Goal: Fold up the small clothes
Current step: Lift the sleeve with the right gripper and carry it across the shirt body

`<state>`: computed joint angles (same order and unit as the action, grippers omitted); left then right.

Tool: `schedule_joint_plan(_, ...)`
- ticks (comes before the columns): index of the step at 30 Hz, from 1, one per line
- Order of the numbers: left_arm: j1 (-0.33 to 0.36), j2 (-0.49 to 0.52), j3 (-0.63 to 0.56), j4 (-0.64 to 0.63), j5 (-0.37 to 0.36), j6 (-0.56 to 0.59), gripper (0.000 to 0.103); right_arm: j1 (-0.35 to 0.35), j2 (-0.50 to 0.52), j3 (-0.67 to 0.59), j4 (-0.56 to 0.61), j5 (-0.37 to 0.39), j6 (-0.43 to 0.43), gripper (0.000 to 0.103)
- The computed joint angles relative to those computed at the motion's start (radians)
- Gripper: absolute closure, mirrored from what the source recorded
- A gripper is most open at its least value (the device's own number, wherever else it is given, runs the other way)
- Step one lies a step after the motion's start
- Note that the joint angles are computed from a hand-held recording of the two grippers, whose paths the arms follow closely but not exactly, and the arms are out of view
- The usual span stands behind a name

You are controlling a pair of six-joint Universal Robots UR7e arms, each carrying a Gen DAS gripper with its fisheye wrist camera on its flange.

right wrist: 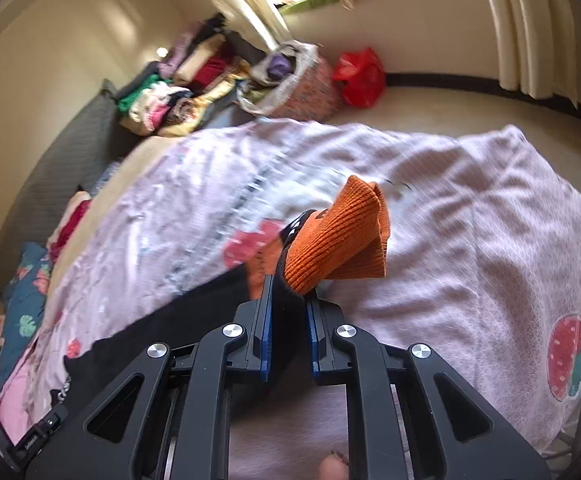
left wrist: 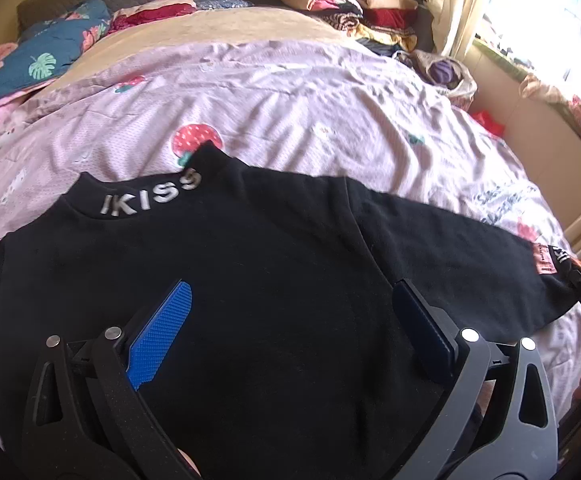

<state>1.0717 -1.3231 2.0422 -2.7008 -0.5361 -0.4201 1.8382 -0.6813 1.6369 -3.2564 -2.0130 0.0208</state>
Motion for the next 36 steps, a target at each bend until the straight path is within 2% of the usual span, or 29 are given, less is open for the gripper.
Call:
schedule_joint_plan(5,-0.019,-0.079,0.025,-0.001,0.000,0.003,0.008,0.055,-0.001,-0.004,-0.031,0.074,-0.082,0.091)
schedule_joint_plan(14,-0.041,-0.241,0.084,-0.018,-0.024,-0.026,0.009,0.163,0.021,-0.025,-0.025,0.109,-0.193,0.091)
schedule_joint_plan(18,-0.035,-0.307,0.109,-0.027,-0.085,-0.036,0.009,0.204,0.051,-0.045,-0.009,0.113,-0.230,0.091)
schedule_joint_plan(22,-0.017,-0.370,0.136,-0.040,-0.177,-0.041,0.009,0.240,0.080,-0.056,0.010,0.125,-0.269,0.091)
schedule_joint_plan(26,-0.007,-0.414,0.166,-0.066,-0.208,-0.033,0.009,0.277,0.123,-0.073,0.019,0.123,-0.308,0.091)
schedule_joint_plan(31,0.056,-0.466,0.202,-0.112,-0.338,-0.040,0.009,0.314,0.187,-0.107,0.058,0.129,-0.340,0.091)
schedule_joint_plan(36,0.105,-0.493,0.227,-0.146,-0.395,-0.044,0.009,0.341,0.244,-0.139,0.101,0.127,-0.357,0.091)
